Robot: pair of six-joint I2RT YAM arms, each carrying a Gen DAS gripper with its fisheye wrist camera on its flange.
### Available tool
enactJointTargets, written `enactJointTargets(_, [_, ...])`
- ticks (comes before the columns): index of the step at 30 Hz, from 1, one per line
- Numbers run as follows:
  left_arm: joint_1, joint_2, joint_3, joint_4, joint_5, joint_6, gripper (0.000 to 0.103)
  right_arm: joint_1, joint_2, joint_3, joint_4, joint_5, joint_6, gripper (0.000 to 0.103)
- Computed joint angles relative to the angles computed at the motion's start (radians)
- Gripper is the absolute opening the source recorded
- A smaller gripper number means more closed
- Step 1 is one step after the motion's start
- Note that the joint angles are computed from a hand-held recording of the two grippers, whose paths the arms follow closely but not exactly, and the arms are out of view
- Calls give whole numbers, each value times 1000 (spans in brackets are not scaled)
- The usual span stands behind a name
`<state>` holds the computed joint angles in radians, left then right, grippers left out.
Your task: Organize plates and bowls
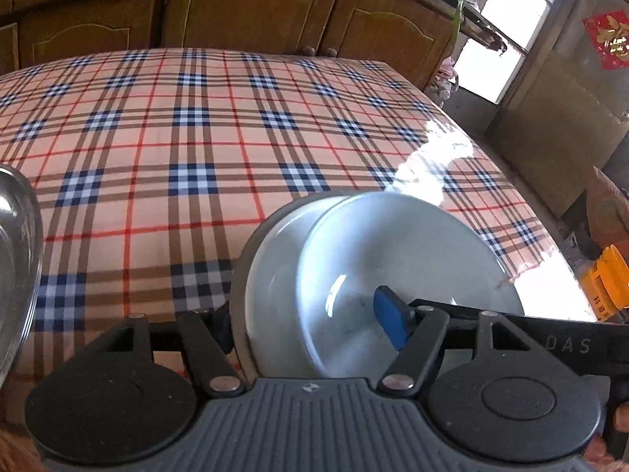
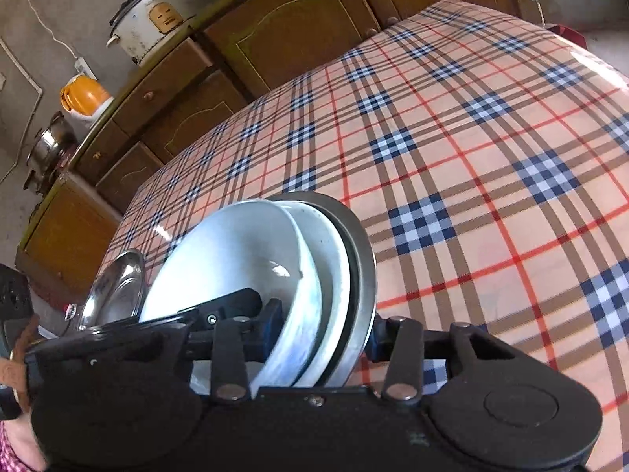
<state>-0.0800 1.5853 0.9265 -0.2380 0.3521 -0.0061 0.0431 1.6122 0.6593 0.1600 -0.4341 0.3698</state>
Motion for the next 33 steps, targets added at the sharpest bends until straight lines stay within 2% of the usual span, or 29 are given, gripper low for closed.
enactJointTargets(2, [5, 20, 13, 11, 6, -2, 78, -15, 30, 21, 1, -27, 12, 55])
enactJointTargets(6, [0, 22, 25, -3, 12, -28, 68, -3, 27, 24, 1, -13, 14, 53])
enactJointTargets(9, [5, 6, 3, 11, 12, -56, 64, 22, 12, 9, 19, 36, 32, 53])
enactJointTargets(14, [-21, -33, -15, 18, -29, -48, 61, 25, -21, -14, 21, 50, 39, 54])
enactJointTargets(21, [-52, -95, -29, 17, -53, -63, 60, -1, -108, -49, 8, 45, 44, 54])
enactJointTargets(33, [-127, -231, -39, -40, -94, -86, 60, -68, -352, -103, -131, 20, 22, 54])
